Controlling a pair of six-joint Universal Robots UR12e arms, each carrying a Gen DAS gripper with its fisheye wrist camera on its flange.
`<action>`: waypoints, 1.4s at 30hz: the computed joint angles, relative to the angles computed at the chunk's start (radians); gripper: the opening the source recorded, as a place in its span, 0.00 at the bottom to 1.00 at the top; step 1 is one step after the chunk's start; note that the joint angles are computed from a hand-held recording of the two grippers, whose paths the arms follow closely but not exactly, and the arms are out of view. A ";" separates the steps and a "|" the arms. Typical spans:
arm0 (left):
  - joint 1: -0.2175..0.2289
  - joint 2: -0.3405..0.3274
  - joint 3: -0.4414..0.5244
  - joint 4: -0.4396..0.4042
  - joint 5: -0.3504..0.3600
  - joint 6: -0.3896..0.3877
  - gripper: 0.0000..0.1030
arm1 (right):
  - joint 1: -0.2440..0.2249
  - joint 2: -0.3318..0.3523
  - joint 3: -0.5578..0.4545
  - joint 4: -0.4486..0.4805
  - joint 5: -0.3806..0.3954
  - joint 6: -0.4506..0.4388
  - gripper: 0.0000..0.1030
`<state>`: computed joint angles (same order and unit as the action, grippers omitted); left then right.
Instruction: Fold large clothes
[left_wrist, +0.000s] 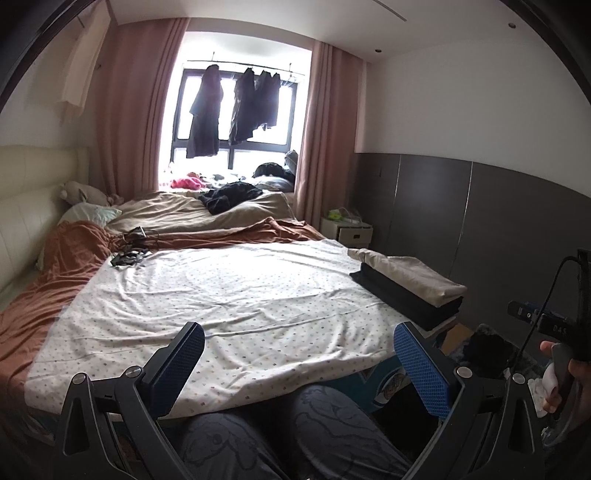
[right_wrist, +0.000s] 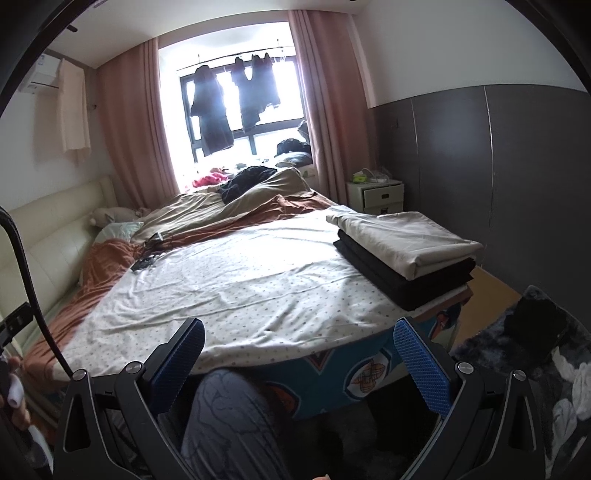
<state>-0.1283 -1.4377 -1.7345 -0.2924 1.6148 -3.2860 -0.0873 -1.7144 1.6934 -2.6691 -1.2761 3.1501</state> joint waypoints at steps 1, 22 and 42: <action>0.000 0.000 0.000 -0.003 0.006 -0.003 1.00 | 0.000 0.000 0.000 -0.001 0.001 0.002 1.00; -0.014 0.002 -0.012 0.021 0.083 -0.002 1.00 | 0.007 0.011 -0.006 0.010 -0.006 -0.012 1.00; -0.017 0.010 -0.021 0.016 0.073 -0.012 1.00 | -0.005 -0.004 0.010 -0.012 0.000 0.001 1.00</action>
<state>-0.1454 -1.4274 -1.7551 -0.2766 1.6876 -3.2982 -0.0919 -1.7182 1.7034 -2.6807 -1.2757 3.1510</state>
